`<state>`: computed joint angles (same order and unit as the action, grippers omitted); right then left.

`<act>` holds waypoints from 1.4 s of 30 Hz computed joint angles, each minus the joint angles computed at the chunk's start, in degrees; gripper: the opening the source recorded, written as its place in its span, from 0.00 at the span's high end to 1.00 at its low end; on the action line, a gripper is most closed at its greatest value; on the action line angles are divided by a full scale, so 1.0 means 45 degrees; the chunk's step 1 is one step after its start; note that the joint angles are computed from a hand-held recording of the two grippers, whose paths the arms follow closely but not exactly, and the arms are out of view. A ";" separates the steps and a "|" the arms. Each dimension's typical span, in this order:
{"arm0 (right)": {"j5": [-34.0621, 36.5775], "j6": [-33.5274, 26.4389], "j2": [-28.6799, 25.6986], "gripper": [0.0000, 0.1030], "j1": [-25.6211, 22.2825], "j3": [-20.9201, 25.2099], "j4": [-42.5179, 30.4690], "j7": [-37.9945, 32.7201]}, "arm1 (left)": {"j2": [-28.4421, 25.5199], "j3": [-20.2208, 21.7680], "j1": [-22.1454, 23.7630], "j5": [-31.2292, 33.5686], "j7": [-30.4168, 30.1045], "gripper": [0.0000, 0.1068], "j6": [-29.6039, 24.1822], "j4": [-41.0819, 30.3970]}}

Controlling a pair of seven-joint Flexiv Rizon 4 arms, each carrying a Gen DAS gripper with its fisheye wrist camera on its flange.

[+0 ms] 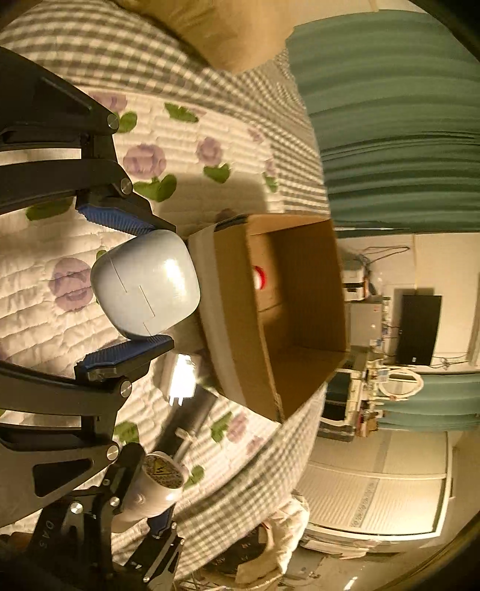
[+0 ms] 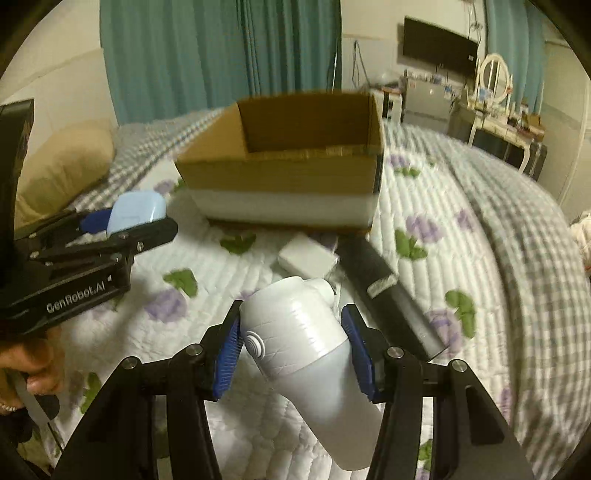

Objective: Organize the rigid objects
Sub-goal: 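Grasp the blue earbud case with the left tool while the right tool grasps the white hair dryer, then lower the earbud case and hair dryer into the box and open both tools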

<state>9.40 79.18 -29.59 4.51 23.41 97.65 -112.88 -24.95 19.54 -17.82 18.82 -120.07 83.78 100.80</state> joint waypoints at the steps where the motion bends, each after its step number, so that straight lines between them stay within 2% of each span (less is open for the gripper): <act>1: 0.0119 0.0119 0.0142 0.49 -0.0122 0.0161 0.0059 -0.0111 | 0.0200 0.0137 -0.0140 0.0110 -0.0119 0.49 0.0054 0.0110; 6: 0.0747 0.0972 0.0809 0.49 -0.0529 0.0728 0.0403 -0.0462 | 0.0943 0.0620 -0.0574 0.0835 -0.0902 0.49 0.0190 0.0463; 10: 0.1148 0.1752 0.1262 0.49 -0.1008 0.1339 0.0630 -0.0785 | 0.1555 0.1055 -0.1036 0.2082 -0.2112 0.49 0.0037 0.0428; 16: 0.1061 0.2823 0.1680 0.49 -0.1509 0.1992 0.0887 -0.0770 | 0.2264 0.0955 -0.1048 0.3840 -0.3593 0.49 -0.0302 0.0085; 22: 0.0290 0.3613 0.1636 0.49 -0.1893 0.2520 0.0763 -0.0257 | 0.2593 0.0309 -0.0378 0.4831 -0.4329 0.49 -0.0463 -0.0336; 28: -0.0925 0.3885 0.1326 0.49 -0.1558 0.2272 0.0244 0.0562 | 0.2537 -0.0555 0.0629 0.5330 -0.4547 0.49 -0.0595 -0.0924; 34: -0.2113 0.4139 0.0748 0.49 -0.0911 0.1645 -0.0499 0.1517 | 0.2181 -0.0904 0.1121 0.5586 -0.4731 0.49 -0.0497 -0.1561; 42: -0.3589 0.4083 -0.0240 0.49 -0.0312 0.1049 -0.1670 0.2824 | 0.1130 -0.0943 0.1554 0.4097 -0.3400 0.49 0.0048 -0.2308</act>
